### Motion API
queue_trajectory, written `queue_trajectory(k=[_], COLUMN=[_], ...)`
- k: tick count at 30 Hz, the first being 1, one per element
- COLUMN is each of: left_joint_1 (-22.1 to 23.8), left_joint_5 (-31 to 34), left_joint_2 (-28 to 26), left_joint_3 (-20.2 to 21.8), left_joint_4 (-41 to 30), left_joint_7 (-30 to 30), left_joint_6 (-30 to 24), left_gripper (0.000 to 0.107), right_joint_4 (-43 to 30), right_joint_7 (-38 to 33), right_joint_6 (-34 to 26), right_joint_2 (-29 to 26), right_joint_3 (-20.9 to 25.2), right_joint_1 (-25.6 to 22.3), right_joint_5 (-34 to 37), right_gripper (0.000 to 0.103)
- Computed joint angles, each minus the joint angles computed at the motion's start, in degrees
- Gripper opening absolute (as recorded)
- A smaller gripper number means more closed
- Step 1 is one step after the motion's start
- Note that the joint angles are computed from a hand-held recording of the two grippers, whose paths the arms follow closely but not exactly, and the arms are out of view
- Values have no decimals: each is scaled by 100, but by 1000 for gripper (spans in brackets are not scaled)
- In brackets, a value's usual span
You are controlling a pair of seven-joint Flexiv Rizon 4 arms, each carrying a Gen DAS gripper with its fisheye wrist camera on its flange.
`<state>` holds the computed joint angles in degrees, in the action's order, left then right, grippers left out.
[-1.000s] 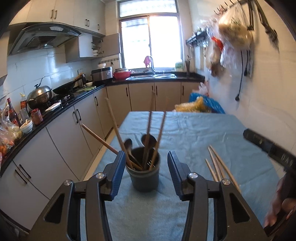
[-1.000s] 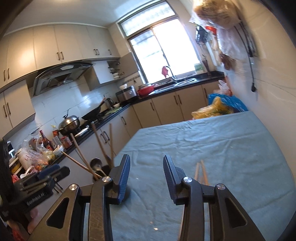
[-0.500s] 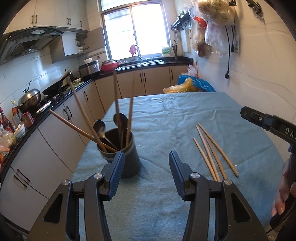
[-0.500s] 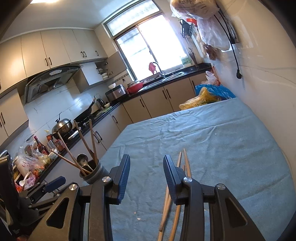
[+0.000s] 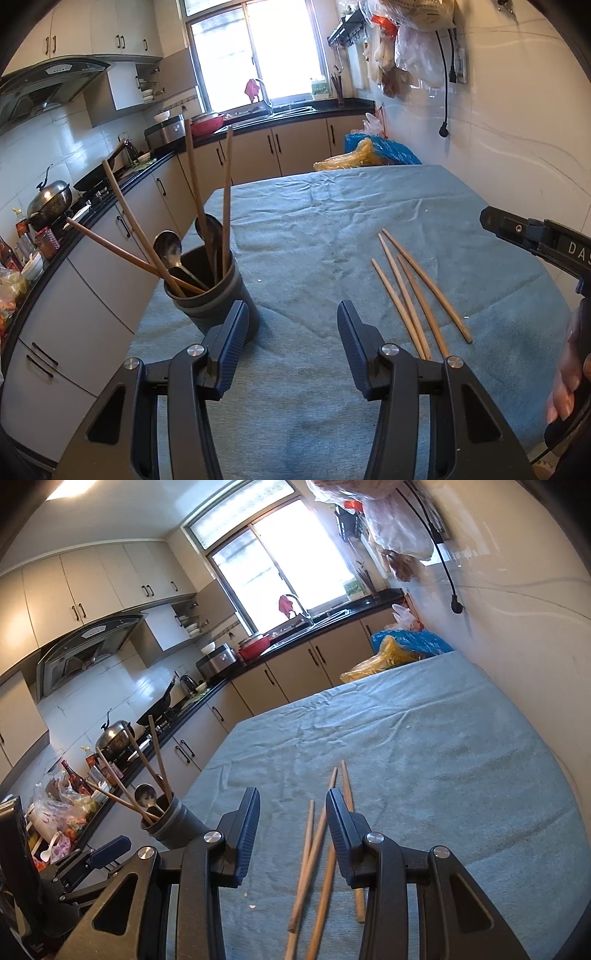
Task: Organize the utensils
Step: 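Return the right gripper to the chopstick pile and grasp one chopstick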
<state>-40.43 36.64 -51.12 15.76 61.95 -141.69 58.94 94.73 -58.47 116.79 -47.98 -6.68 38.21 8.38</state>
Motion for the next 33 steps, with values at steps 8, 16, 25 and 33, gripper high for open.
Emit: queue_trajectory(k=[8, 16, 25, 33], left_joint_1=[146, 323, 425, 528], left_joint_5=[-207, -598, -972, -1281], left_joint_2=[-115, -224, -283, -353], left_joint_3=[-162, -300, -300, -361], left_joint_4=[-53, 34, 175, 202], left_joint_7=[282, 634, 922, 1236], left_joint_6=[-9, 167, 363, 447], left_gripper=[49, 49, 49, 49], right_joint_4=[-87, -958, -3647, -5694], right_joint_7=[141, 428, -149, -508], right_joint_6=[-319, -2029, -4661, -6511], right_joint_2=[-45, -328, -1605, -2558], right_joint_3=[242, 977, 1882, 1514], right_joint_1=[-348, -1267, -1757, -1369], right_joint_5=[-385, -1632, -2087, -1933], right_gripper=[40, 40, 28, 19])
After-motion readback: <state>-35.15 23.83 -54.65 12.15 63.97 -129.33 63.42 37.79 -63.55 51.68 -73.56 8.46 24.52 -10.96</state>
